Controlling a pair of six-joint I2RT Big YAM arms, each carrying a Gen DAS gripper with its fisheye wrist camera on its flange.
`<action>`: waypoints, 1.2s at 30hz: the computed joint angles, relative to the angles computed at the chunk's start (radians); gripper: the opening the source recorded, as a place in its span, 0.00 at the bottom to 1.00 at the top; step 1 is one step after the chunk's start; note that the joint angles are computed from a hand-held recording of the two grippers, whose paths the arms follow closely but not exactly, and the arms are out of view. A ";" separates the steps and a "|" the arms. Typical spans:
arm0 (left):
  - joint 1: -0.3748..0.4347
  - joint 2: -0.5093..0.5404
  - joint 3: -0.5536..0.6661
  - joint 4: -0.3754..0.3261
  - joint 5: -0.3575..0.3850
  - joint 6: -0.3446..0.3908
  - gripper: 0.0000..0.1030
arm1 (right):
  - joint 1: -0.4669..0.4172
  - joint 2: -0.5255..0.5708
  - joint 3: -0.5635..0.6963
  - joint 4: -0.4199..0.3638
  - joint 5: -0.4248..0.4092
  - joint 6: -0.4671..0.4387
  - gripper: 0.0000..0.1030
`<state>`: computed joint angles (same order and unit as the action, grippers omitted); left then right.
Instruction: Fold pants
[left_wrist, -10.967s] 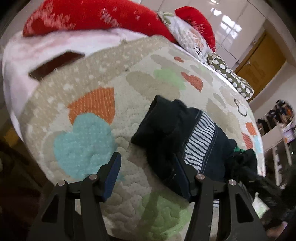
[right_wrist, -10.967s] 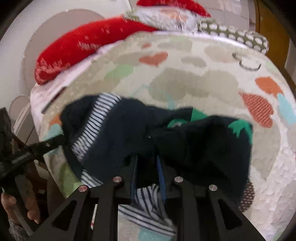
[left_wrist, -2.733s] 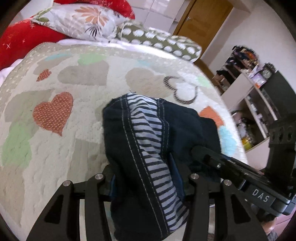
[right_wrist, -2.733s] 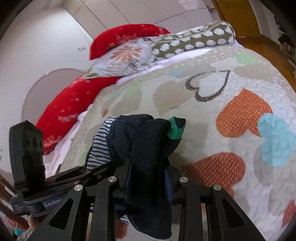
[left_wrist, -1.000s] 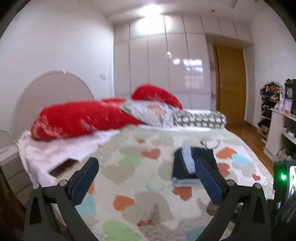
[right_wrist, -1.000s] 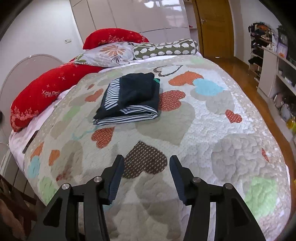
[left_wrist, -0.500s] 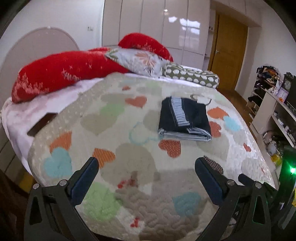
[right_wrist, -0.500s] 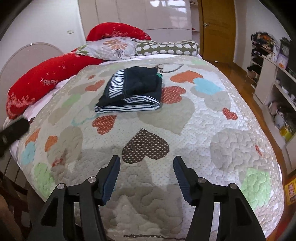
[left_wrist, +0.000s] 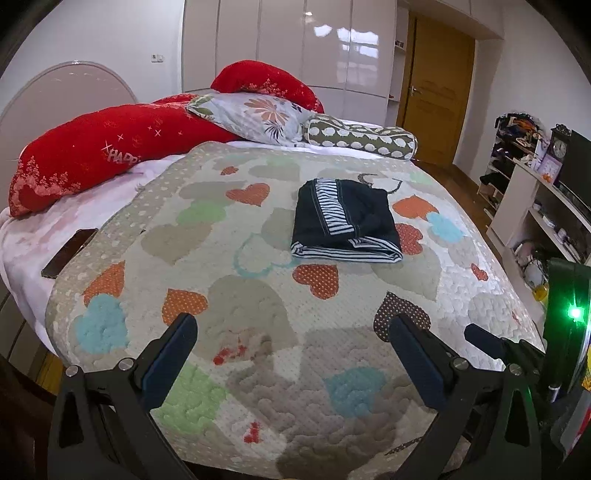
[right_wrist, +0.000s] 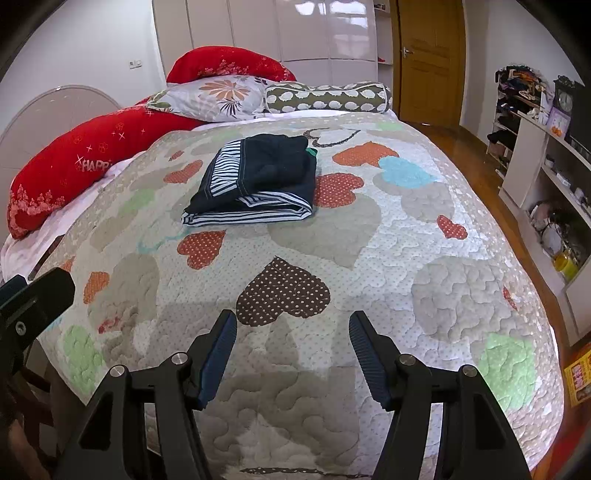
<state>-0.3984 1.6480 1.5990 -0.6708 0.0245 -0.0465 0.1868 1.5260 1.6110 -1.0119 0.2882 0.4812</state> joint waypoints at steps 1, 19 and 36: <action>0.000 0.002 0.004 -0.005 0.002 0.000 1.00 | 0.000 0.000 0.001 -0.002 -0.001 0.001 0.66; 0.003 0.034 0.031 -0.073 0.043 0.002 1.00 | -0.005 0.012 0.002 -0.020 -0.025 0.021 0.67; 0.004 0.047 0.041 -0.098 0.059 -0.004 1.00 | -0.006 0.014 -0.005 -0.025 -0.029 0.032 0.69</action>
